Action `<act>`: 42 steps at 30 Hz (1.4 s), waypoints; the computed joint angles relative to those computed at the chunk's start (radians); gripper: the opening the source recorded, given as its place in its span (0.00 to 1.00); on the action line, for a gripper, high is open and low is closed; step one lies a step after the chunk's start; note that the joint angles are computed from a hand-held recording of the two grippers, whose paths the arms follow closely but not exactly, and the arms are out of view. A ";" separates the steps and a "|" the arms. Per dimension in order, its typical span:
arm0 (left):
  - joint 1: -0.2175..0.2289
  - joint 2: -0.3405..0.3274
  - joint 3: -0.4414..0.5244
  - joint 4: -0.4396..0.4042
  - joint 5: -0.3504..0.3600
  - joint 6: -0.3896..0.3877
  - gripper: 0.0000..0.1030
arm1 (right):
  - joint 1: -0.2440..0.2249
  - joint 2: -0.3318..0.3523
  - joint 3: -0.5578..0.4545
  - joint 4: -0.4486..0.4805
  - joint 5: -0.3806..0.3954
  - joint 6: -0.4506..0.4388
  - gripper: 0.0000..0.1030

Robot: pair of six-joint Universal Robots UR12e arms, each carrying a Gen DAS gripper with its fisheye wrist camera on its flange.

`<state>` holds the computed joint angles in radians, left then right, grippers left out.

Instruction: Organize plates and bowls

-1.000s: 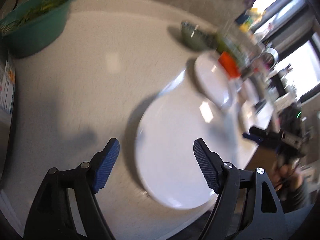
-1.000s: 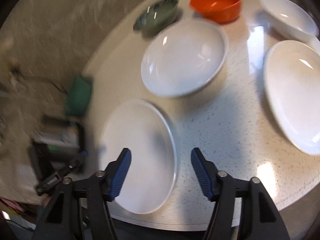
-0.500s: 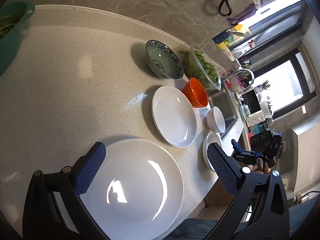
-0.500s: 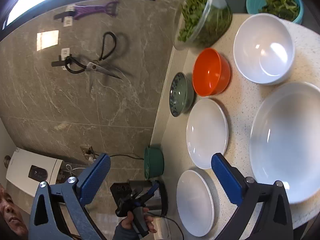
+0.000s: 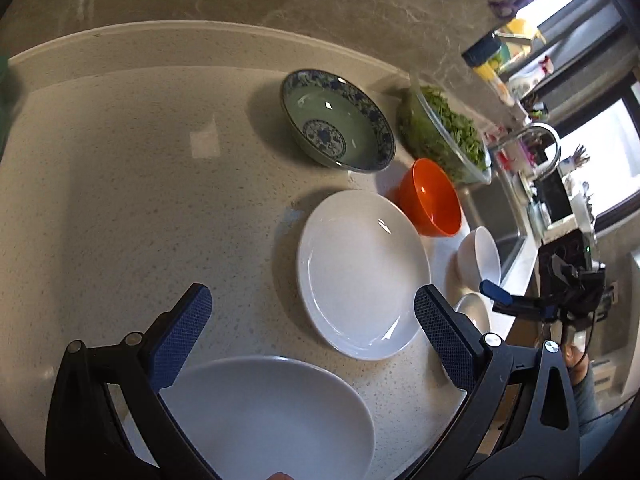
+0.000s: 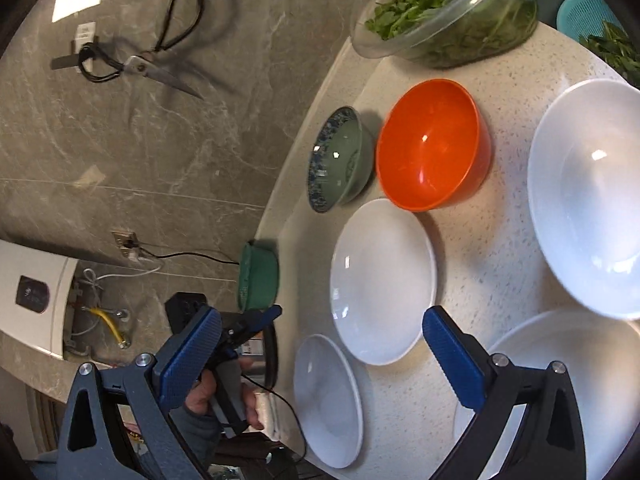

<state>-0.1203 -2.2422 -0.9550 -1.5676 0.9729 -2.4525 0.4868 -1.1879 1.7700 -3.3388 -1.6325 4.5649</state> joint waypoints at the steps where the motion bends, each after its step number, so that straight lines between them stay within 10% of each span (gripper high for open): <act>1: -0.008 -0.012 0.023 -0.024 0.025 0.020 1.00 | -0.003 0.002 -0.002 0.010 0.008 0.012 1.00; 5: -0.054 -0.069 0.120 -0.084 0.179 0.113 1.00 | -0.013 0.004 -0.020 0.097 0.020 0.025 1.00; 23: -0.097 -0.127 0.168 -0.110 0.221 0.235 0.96 | -0.043 0.006 -0.082 0.444 0.097 -0.005 0.73; 29: -0.103 -0.142 0.179 -0.107 0.236 0.217 0.68 | -0.050 0.007 -0.119 0.553 0.102 -0.047 0.71; 40: -0.108 -0.139 0.159 -0.113 0.249 0.224 0.55 | -0.061 0.022 -0.172 0.715 0.141 -0.110 0.40; 42: -0.109 -0.140 0.161 -0.111 0.249 0.220 0.34 | -0.064 0.024 -0.166 0.707 0.157 -0.100 0.29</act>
<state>-0.2291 -2.3822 -0.7942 -1.6789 1.2218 -2.2327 0.4225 -1.1644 1.6043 -2.6314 -1.4751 4.4646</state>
